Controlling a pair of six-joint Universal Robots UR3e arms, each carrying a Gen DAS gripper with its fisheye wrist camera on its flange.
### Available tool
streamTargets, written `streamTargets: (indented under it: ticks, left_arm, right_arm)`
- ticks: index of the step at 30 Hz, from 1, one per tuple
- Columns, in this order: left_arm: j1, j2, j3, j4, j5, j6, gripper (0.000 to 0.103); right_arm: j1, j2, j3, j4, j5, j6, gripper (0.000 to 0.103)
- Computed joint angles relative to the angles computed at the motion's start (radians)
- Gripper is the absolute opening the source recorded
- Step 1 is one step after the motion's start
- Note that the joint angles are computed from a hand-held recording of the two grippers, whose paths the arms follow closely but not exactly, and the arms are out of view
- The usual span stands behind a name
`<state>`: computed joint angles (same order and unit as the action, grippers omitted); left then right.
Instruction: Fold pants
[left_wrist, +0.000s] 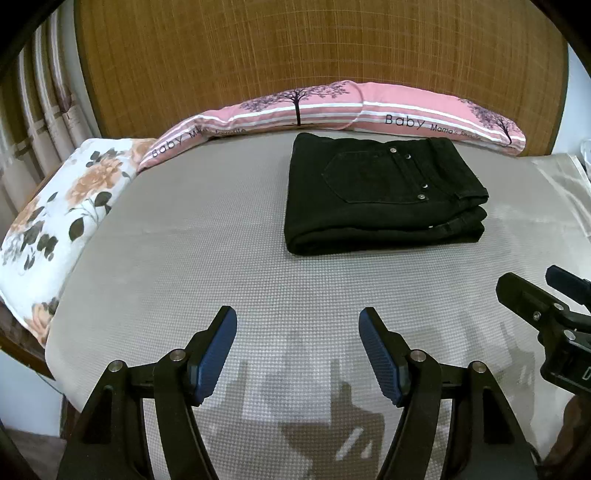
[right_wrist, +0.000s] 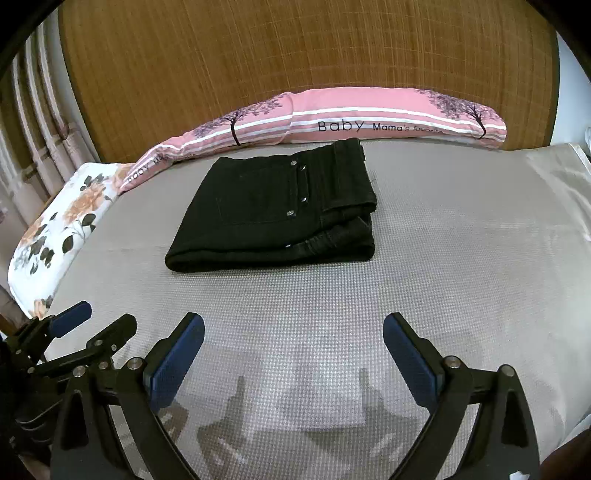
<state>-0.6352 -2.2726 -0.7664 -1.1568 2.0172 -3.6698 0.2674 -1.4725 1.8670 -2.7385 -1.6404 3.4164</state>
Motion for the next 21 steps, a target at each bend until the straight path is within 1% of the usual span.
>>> streamTargets:
  ticks: [21]
  left_arm:
    - [-0.006,-0.012,0.021,-0.009,0.001,0.016,0.069]
  right_arm:
    - [0.0,-0.012,0.011,0.011,0.001,0.014,0.096]
